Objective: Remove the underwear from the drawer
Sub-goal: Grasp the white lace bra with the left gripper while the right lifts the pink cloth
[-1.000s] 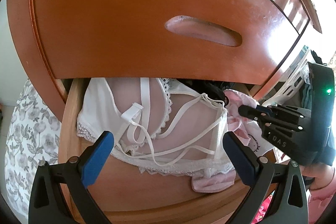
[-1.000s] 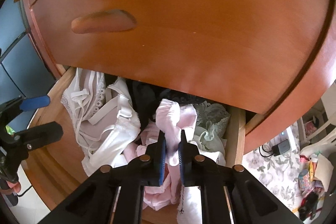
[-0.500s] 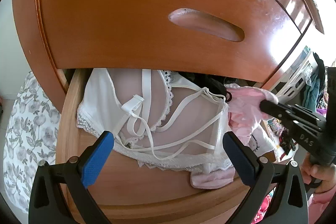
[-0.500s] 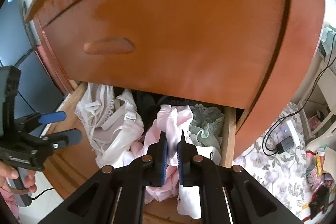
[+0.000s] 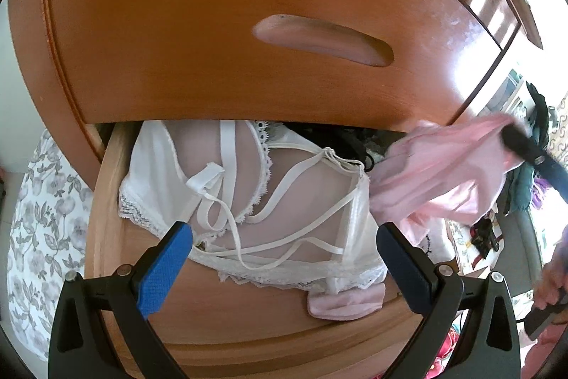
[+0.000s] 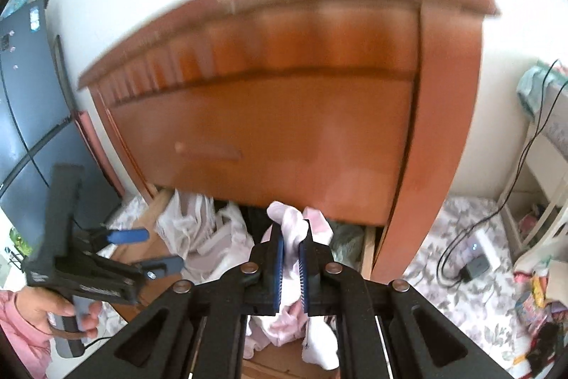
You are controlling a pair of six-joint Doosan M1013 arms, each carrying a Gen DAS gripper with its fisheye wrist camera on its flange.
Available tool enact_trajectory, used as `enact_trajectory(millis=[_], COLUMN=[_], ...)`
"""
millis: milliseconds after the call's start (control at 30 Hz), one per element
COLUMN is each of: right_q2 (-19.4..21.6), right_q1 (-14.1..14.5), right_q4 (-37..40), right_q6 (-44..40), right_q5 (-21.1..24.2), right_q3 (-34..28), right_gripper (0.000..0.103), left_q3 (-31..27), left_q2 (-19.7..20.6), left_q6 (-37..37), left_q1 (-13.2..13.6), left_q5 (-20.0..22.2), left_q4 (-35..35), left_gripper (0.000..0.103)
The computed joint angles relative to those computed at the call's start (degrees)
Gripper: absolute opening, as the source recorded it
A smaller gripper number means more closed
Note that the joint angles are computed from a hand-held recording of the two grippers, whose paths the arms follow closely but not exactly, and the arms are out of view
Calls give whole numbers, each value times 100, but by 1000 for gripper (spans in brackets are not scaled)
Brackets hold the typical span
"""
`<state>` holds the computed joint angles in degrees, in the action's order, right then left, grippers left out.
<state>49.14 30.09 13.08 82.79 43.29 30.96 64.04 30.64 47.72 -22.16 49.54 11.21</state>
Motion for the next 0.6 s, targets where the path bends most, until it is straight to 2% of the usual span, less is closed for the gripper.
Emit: enact_trajectory(millis=[200,267,400,567,600], right_q2=[-334,-394,-422,-494,-491], right_q1=[-45,-59,-63,-78,-83], right_q4=[230,251,236,304,326], right_q6=[-160,-183,-192,-305,-311], right_q5=[-668,-803,-832,-845,-834], right_q3=[484,570,604,762,765], right_gripper=[8,8,8,8,8], left_q3=[-347,-581,-1045,-1785,-1963], left_q2=[239,386,688,1166,1289], left_q6=[230,407,541,750,729], left_q1=[-44,-73,-136,-218,-230], left_q5=[231,421,804,1545,1676], left_q4=[-102,-157,-177,5,40], left_gripper=[103,103,103,102,99])
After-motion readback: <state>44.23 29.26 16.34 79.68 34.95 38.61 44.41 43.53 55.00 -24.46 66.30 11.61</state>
